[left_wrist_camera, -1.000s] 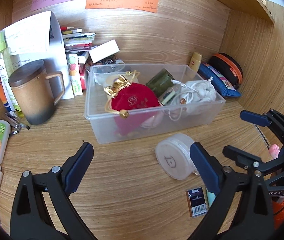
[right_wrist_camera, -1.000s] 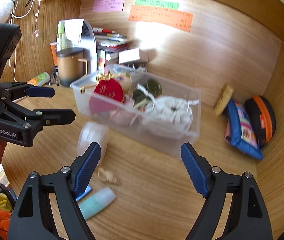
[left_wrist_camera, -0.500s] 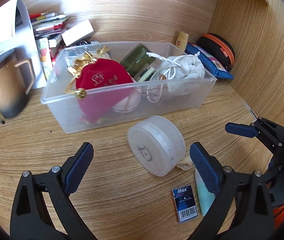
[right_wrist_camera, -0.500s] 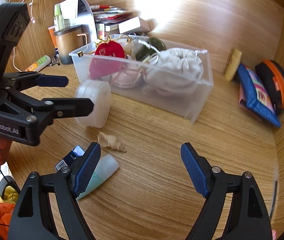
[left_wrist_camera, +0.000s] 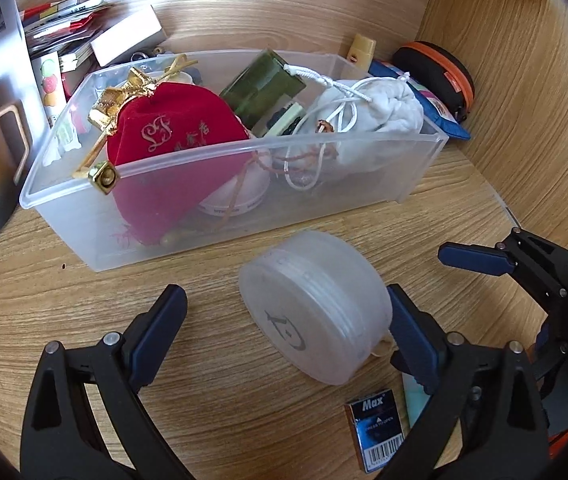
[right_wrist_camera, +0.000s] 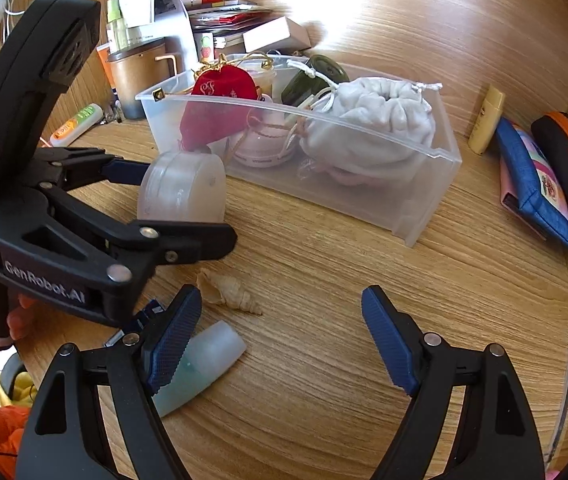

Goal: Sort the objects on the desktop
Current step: 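Move the left tool to the round clear container while the right approaches the seashell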

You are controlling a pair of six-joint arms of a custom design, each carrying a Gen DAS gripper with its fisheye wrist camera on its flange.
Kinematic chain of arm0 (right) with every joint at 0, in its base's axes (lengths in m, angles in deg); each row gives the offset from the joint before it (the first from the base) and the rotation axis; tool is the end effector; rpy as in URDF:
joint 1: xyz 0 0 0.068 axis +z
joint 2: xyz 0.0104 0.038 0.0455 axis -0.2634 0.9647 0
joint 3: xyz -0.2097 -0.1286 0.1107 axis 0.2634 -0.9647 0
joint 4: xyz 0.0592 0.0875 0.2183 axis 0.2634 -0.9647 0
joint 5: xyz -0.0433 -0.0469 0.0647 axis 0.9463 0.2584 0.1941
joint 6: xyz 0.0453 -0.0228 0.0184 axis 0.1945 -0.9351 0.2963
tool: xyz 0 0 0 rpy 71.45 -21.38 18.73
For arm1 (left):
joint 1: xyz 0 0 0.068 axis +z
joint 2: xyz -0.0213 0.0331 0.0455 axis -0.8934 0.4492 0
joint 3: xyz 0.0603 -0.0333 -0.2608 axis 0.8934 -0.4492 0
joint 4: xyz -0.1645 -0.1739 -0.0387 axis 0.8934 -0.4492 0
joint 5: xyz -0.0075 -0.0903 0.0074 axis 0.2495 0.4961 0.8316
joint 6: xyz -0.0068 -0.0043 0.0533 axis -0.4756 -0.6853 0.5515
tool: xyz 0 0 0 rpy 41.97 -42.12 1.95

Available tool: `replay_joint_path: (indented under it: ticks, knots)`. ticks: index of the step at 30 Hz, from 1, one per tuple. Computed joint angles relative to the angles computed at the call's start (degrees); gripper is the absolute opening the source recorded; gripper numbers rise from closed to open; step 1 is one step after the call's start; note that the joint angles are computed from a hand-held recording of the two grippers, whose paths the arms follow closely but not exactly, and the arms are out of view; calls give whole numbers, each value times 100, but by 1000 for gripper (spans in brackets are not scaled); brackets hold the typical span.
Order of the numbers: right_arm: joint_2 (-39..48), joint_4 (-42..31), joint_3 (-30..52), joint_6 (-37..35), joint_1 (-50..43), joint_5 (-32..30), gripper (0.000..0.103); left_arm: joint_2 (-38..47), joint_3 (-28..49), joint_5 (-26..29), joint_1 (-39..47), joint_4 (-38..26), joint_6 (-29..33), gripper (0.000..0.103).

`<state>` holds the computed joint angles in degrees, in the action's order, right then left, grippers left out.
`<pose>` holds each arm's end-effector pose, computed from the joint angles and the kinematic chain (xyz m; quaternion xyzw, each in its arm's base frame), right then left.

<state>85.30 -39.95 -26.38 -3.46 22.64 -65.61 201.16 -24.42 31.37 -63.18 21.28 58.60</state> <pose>0.2817 0.2142 0.1185 -0.2289 0.9112 0.0781 0.3334 0.3611 -0.0140 0.1289 0.2011 0.9193 -0.1612 0.2975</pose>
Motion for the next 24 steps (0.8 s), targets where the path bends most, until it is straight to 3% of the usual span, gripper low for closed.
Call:
replay_joint_path:
  ticks: [10,13,18,24]
  knots:
    - [284,-307,408,-88,76,-12,73,-55,-198,-313,103,335,-62,97]
    - [392,-427,549,-148,115,7,62,-33,-197,-363,179,333,-46,90]
    - [452,-456,616,-144,132,44,61,-7,-177,-312,311,300,-53,84]
    - [454,-439,623,-147,39,-175,52,-50,-216,-223,276,368,-36,76]
